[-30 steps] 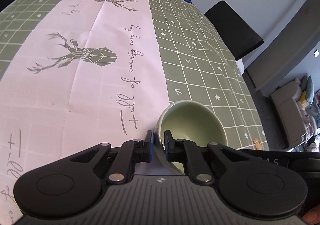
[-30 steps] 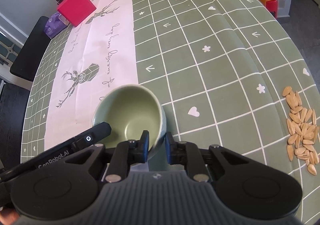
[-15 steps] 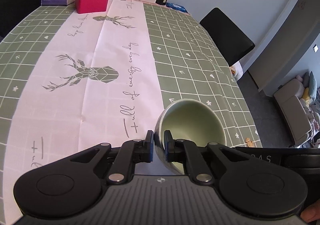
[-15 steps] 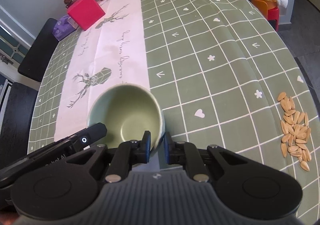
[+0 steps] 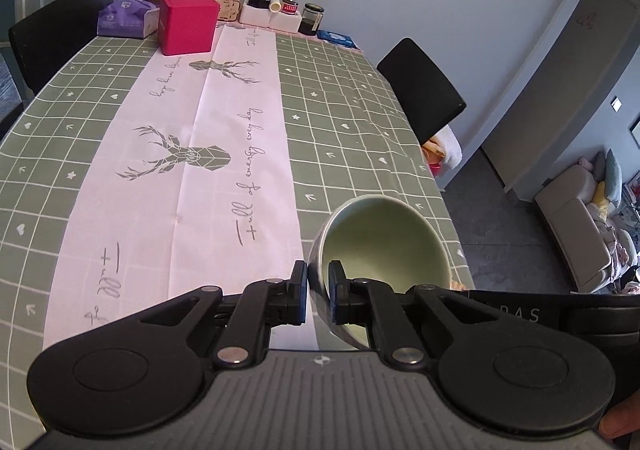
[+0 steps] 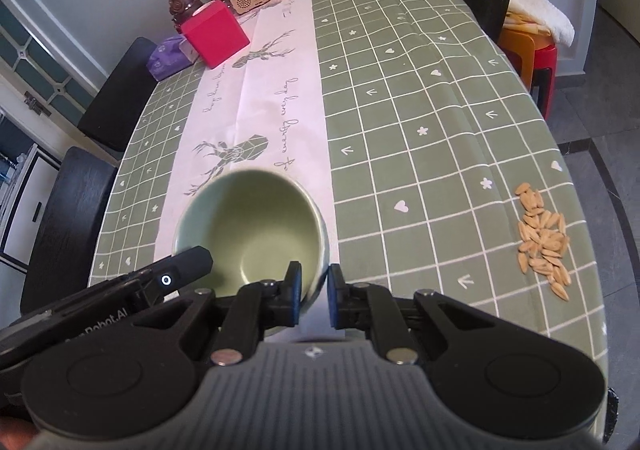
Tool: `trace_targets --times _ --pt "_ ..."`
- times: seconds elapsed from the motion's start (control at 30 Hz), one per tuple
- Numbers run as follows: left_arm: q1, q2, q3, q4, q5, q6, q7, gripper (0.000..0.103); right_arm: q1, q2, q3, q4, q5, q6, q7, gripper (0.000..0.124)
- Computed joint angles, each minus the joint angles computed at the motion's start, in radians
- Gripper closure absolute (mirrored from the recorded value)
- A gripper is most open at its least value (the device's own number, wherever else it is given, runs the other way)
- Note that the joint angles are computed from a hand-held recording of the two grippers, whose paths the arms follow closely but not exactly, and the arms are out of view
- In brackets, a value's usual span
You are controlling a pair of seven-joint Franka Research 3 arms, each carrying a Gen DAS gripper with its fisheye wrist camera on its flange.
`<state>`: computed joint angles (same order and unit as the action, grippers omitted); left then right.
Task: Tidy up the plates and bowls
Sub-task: 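Carry the green bowl with both tools over the orange bowl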
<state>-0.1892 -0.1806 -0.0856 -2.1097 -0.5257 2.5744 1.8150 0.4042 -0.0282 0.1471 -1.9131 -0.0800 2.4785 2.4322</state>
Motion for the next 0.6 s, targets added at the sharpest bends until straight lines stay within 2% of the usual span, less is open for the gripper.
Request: trace_targets --times 0.17,0.33,0.6 --pt "-0.020 -0.092 0.009 -0.080 -0.005 -0.023 -0.023 0.092 0.003 -0.095 0.026 -0.066 -0.047 -0.038 0.031 0.114" --pt "-0.052 -0.176 0.025 -0.155 0.007 -0.027 -0.040 0.092 -0.002 -0.173 0.056 -0.140 -0.040 -0.059 0.038 0.114" --pt "-0.089 -0.222 0.044 -0.220 0.050 -0.044 -0.081 0.092 -0.009 -0.229 0.088 -0.225 -0.010 -0.069 0.041 0.114"
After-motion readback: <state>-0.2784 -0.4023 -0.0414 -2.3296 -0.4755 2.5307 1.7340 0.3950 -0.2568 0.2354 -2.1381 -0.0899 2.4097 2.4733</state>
